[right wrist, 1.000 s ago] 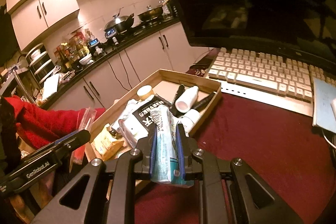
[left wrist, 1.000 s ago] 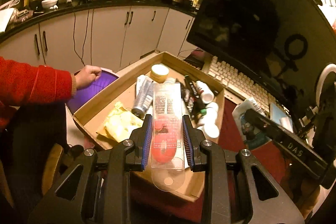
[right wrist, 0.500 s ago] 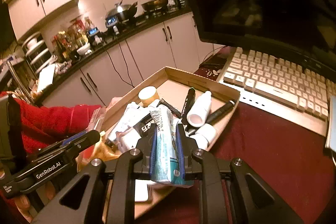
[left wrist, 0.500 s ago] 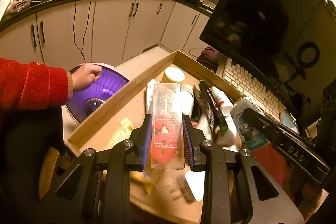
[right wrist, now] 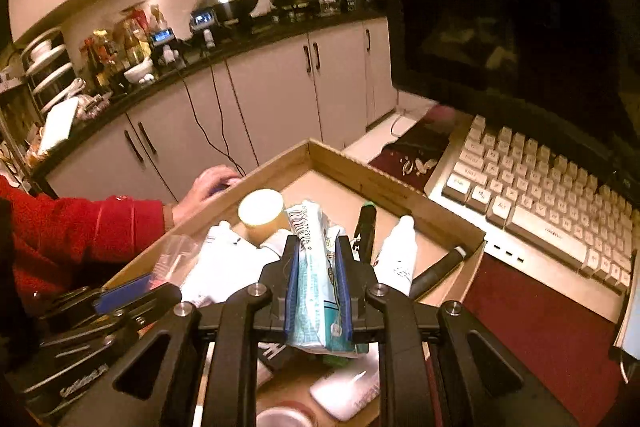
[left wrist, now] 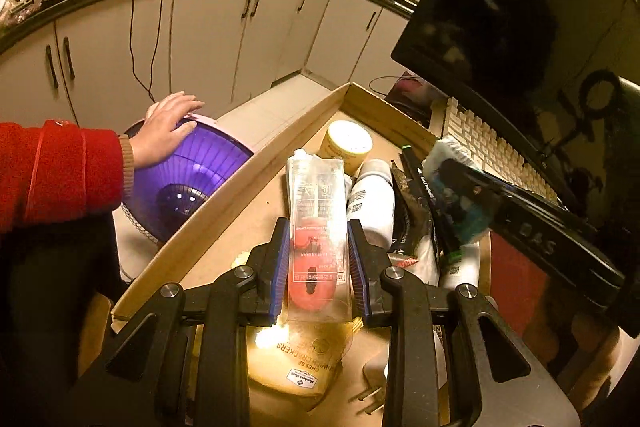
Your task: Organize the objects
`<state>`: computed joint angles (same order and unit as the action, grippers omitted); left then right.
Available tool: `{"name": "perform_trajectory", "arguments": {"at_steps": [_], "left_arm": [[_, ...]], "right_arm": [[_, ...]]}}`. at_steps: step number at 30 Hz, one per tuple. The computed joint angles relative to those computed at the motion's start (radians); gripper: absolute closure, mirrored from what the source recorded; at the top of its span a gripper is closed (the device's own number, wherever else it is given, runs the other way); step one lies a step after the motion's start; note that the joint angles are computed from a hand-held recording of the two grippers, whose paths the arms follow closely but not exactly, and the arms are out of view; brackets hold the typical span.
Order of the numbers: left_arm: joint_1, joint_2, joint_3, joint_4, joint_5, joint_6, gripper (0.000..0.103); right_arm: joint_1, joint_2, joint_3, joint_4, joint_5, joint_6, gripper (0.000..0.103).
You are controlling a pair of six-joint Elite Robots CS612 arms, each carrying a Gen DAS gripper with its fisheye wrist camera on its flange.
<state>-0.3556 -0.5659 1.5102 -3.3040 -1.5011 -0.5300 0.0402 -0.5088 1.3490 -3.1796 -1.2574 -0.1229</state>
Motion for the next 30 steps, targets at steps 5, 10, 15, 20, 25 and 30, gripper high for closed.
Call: {"name": "perform_trajectory", "arguments": {"at_steps": [5,10,15,20,25,30], "left_arm": [[0.001,0.002,0.006,-0.014,-0.018,0.002,0.075],[-0.022,-0.012,0.03,-0.034,0.062,0.036,0.049],[-0.066,-0.03,0.066,-0.085,0.251,0.099,0.027],[-0.073,-0.044,0.087,-0.057,0.261,0.083,0.027],[-0.089,-0.056,0.108,-0.027,0.287,0.061,0.027],[-0.107,-0.071,0.133,0.002,0.317,0.056,0.027]], "right_arm": [[0.002,0.012,-0.013,0.005,-0.003,0.007,0.083],[-0.009,0.008,-0.001,0.01,0.055,0.035,0.071],[-0.02,-0.019,0.062,-0.075,0.086,0.059,0.044],[-0.036,-0.059,0.145,-0.128,0.082,0.098,0.044],[-0.051,-0.087,0.219,-0.167,0.101,0.099,0.044],[-0.064,-0.107,0.29,-0.203,0.101,0.082,0.044]]}}
